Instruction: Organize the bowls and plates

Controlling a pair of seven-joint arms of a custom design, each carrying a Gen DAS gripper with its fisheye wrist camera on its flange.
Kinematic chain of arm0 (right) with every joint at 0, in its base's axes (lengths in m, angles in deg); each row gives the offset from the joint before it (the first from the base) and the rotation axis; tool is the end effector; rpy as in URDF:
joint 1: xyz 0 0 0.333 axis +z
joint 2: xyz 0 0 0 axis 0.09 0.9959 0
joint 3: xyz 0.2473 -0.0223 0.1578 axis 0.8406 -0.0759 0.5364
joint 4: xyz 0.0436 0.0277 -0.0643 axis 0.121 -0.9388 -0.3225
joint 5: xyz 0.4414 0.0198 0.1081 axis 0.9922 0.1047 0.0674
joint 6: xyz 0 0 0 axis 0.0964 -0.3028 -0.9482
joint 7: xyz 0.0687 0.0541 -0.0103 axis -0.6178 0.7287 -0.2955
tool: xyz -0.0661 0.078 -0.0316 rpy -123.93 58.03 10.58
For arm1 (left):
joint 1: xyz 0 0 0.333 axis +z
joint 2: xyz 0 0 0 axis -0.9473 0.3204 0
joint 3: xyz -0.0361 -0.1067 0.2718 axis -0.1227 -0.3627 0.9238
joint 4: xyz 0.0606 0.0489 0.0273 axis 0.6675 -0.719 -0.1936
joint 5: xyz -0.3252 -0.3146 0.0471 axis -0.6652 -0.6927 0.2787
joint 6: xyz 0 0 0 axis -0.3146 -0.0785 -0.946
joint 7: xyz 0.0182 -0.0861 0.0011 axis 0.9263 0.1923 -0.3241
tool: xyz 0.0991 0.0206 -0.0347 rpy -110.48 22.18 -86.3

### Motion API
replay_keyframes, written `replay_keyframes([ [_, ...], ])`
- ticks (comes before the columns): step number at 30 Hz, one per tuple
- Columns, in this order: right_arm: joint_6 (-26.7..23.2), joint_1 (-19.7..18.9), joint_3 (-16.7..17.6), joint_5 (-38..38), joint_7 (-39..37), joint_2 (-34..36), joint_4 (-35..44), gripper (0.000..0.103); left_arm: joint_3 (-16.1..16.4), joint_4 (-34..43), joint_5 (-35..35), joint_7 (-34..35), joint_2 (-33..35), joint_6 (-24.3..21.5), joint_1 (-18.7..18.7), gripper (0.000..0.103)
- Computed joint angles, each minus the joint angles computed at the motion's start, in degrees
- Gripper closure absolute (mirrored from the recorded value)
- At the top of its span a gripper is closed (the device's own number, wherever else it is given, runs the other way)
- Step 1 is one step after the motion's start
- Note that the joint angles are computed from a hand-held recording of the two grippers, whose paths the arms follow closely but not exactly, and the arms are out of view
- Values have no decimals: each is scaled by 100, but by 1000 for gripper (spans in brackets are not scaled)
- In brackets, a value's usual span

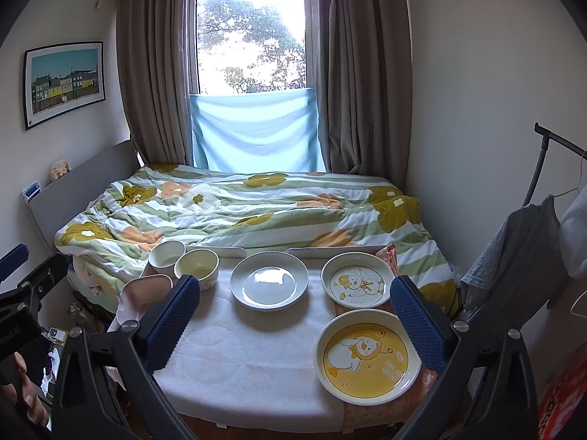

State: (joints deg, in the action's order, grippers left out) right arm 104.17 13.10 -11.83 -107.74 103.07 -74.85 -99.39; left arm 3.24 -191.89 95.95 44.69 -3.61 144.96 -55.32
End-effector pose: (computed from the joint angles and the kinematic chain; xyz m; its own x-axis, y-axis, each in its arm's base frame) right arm 0.5248 0.2224 0.5132 -0.0631 -0.9978 -0.0207 -0.5263 0.0509 -0.8488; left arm 0.5194 -0.1359 0.5485 -0.0439 -0.9990 0.0057 -0.4377 0.0141 -0.8990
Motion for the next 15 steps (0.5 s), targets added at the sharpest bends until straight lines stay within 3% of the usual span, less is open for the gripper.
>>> replay_keyframes([
  [15, -26, -13, 31, -31, 63, -68, -33, 0, 53, -79, -120, 160, -30, 95, -95, 0],
])
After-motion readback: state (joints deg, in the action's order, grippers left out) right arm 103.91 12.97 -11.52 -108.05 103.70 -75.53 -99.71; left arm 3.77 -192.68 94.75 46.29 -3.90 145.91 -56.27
